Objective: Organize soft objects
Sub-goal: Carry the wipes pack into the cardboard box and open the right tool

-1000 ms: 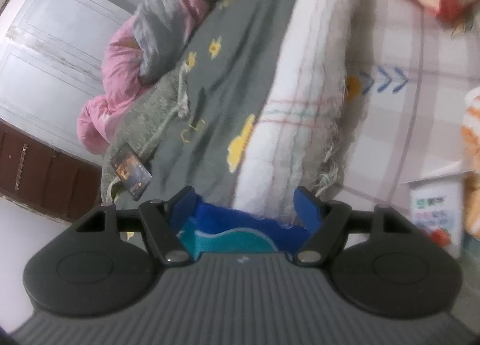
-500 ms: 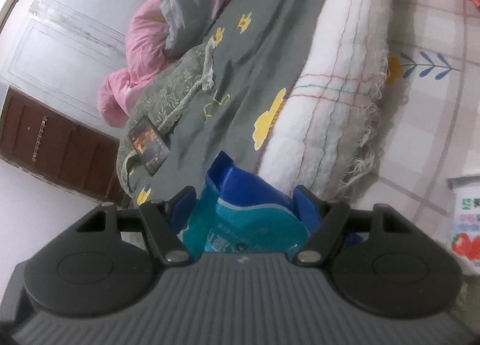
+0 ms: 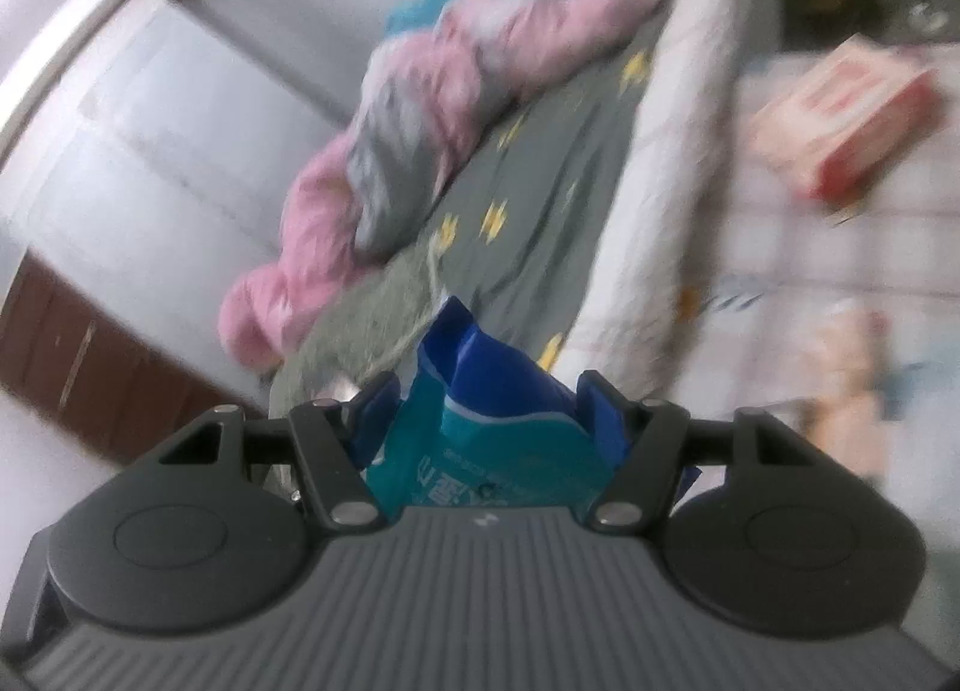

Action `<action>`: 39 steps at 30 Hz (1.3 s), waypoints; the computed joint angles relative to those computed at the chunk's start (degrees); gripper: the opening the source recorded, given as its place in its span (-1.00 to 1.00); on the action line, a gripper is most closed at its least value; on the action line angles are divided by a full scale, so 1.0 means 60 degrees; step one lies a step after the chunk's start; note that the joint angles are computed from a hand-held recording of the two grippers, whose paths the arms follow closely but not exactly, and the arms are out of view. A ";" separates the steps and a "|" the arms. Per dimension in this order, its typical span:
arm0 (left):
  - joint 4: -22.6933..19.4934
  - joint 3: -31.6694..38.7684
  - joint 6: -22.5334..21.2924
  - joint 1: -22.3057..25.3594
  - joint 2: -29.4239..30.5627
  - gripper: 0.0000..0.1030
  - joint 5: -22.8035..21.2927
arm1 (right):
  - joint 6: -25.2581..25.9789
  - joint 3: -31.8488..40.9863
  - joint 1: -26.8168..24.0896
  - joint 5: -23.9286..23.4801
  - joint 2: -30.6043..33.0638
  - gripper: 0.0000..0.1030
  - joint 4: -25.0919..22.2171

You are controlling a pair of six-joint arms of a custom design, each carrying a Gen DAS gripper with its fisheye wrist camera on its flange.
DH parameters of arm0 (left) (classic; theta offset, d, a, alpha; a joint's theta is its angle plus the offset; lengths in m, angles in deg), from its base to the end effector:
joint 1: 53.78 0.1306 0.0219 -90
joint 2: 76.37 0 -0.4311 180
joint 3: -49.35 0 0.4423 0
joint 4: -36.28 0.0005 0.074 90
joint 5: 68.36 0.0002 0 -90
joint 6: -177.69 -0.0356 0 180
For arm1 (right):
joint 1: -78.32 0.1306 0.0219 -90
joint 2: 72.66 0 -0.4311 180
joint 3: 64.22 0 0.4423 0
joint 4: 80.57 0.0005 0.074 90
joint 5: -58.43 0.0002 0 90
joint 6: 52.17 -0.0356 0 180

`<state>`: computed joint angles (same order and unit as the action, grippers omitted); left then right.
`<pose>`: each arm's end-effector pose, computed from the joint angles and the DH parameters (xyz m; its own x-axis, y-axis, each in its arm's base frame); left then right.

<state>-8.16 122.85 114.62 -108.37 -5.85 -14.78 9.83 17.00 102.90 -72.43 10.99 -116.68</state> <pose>0.2466 -0.3113 0.4919 -0.5223 0.1057 -0.8462 0.1811 0.9834 0.0110 0.4406 0.2266 0.4773 -0.8664 -0.0059 -0.4993 -0.4226 0.5410 0.7271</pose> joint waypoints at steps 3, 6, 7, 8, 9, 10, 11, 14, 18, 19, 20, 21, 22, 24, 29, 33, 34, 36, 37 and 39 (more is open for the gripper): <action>0.0610 0.0665 -0.0419 -0.0221 0.0734 -0.27 0.0915 | -0.0055 -0.0322 -0.1045 0.0074 -0.0821 0.26 -0.0530; 0.1003 0.1402 -0.0634 -0.0420 0.1601 -0.27 0.2065 | 0.0204 -0.0559 -0.2347 0.0001 -0.1535 0.27 -0.1440; 0.1102 0.1644 -0.0701 -0.0465 0.1912 -0.27 0.2466 | 0.0331 -0.0640 -0.2881 -0.0035 -0.1759 0.28 -0.1801; 0.1163 0.1891 -0.0749 -0.0486 0.2231 -0.27 0.2911 | 0.0446 -0.0726 -0.3341 -0.0070 -0.1926 0.28 -0.2085; 0.1175 0.2129 -0.0709 -0.0510 0.2538 -0.27 0.3324 | 0.0567 -0.0819 -0.3785 -0.0065 -0.2079 0.28 -0.2368; 0.1141 0.2384 -0.0631 -0.0496 0.2859 -0.27 0.3792 | 0.0726 -0.0887 -0.4172 -0.0066 -0.2167 0.29 -0.2637; 0.1049 0.2658 -0.0520 -0.0470 0.3197 -0.27 0.4267 | 0.0925 -0.0927 -0.4620 -0.0089 -0.2206 0.30 -0.2989; 0.0414 0.3482 -0.0041 -0.0274 0.4164 -0.27 0.5699 | 0.1415 -0.1159 -0.5735 -0.0275 -0.2120 0.32 -0.3865; -0.0715 0.4193 0.0113 -0.0144 0.5100 -0.24 0.6009 | 0.1545 -0.1610 -0.6628 -0.0630 -0.1598 0.32 -0.4423; -0.0785 0.4234 0.0063 -0.0167 0.5196 -0.24 0.5645 | 0.1430 -0.1745 -0.6742 -0.0695 -0.1424 0.33 -0.4387; -0.0734 0.4144 -0.0002 -0.0145 0.5181 -0.23 0.5443 | 0.1322 -0.1865 -0.6719 -0.0651 -0.1258 0.34 -0.4286; -0.0721 0.4150 0.0014 -0.0120 0.5192 -0.20 0.5376 | 0.1354 -0.2004 -0.6730 -0.0583 -0.1105 0.33 -0.4168; -0.0621 0.4034 0.0077 -0.0055 0.5102 -0.18 0.5410 | 0.1348 -0.2118 -0.6736 -0.0396 -0.0943 0.33 -0.4030; -0.0460 0.3867 0.0070 0.0104 0.4931 -0.15 0.5406 | 0.1156 -0.2224 -0.6585 -0.0168 -0.0657 0.33 -0.3771; -0.0327 0.3320 0.0174 0.0210 0.4229 -0.09 0.4802 | 0.1347 -0.2368 -0.6304 0.0716 -0.0498 0.33 -0.3211; -0.0231 0.2636 0.0444 0.0208 0.3486 -0.04 0.4437 | 0.1858 -0.2263 -0.6053 0.1011 -0.0261 0.33 -0.3668; -0.0180 0.2420 0.0517 0.0199 0.3296 -0.02 0.4309 | 0.2165 -0.2268 -0.5946 0.1096 -0.0230 0.32 -0.3906; -0.0074 0.1960 0.0616 0.0167 0.2889 0.07 0.4099 | 0.2658 -0.2270 -0.5699 0.1344 -0.0195 0.32 -0.4245; -0.0037 0.1732 0.0684 0.0152 0.2703 0.09 0.4000 | 0.2816 -0.2293 -0.5549 0.1439 -0.0149 0.29 -0.4354; -0.0022 0.1305 0.0880 0.0136 0.2357 0.14 0.3782 | 0.3048 -0.2261 -0.5327 0.1524 0.0007 0.18 -0.4555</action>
